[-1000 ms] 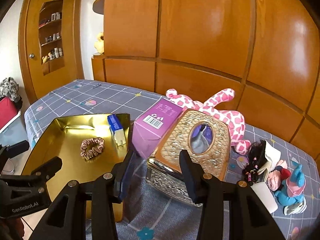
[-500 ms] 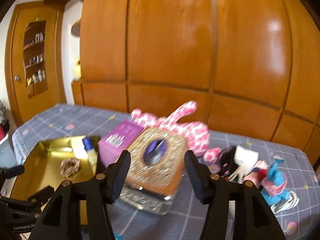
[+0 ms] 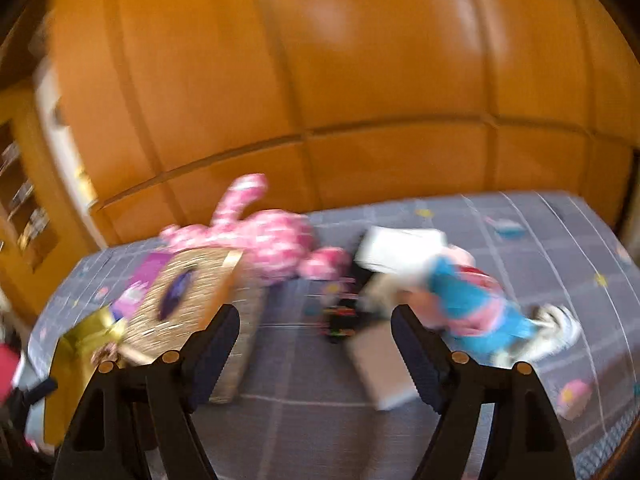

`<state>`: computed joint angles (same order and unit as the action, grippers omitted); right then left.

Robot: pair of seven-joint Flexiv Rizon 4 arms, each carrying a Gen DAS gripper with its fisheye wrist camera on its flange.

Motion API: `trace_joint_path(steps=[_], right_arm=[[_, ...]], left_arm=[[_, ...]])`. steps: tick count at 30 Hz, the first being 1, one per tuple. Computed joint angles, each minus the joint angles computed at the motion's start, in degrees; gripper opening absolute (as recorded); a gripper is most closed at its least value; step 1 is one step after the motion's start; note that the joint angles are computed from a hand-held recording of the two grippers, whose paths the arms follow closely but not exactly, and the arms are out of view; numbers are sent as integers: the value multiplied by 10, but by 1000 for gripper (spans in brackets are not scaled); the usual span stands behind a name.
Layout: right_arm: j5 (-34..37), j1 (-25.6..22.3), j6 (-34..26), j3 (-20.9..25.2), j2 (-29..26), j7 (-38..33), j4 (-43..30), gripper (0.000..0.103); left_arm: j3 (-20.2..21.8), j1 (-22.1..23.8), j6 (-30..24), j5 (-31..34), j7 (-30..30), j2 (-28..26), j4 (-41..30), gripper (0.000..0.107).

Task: Organize soft objects
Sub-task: 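Move the left tool to the white sponge and grasp it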

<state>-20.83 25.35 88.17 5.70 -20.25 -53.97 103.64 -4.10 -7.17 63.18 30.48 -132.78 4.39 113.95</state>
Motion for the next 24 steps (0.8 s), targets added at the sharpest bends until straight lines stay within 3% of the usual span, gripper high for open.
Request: trace_joint_path(steps=[4, 6, 7, 8, 9, 11, 13, 17, 24], right_arm=[[-26, 17, -11, -84, 0, 74, 2, 79], [-32, 0, -32, -90, -8, 91, -8, 80], [-31, -12, -43, -84, -14, 92, -14, 80], [-29, -25, -55, -79, -20, 90, -19, 80], [-30, -33, -60, -76, -24, 91, -20, 80], [-12, -57, -77, -56, -32, 87, -26, 80], [67, -109, -95, 14, -44, 41, -54, 80], [130, -141, -92, 54, -51, 14, -66, 80], [192, -150, -95, 69, -54, -15, -79, 80]], left_arm=[[9, -21, 100, -169, 145, -43, 25, 103], [4, -31, 124, -257, 206, -62, 33, 103], [-4, -35, 137, -330, 260, -72, 42, 103], [-16, -33, 127, -375, 294, -82, 38, 103], [-9, -42, 108, -382, 300, -92, 25, 103], [9, -57, 87, -308, 246, -113, -14, 103], [11, -64, 79, -290, 241, -133, -39, 103], [27, -89, 51, -236, 217, -176, -105, 103], [15, -91, 3, -275, 265, -244, -183, 103]])
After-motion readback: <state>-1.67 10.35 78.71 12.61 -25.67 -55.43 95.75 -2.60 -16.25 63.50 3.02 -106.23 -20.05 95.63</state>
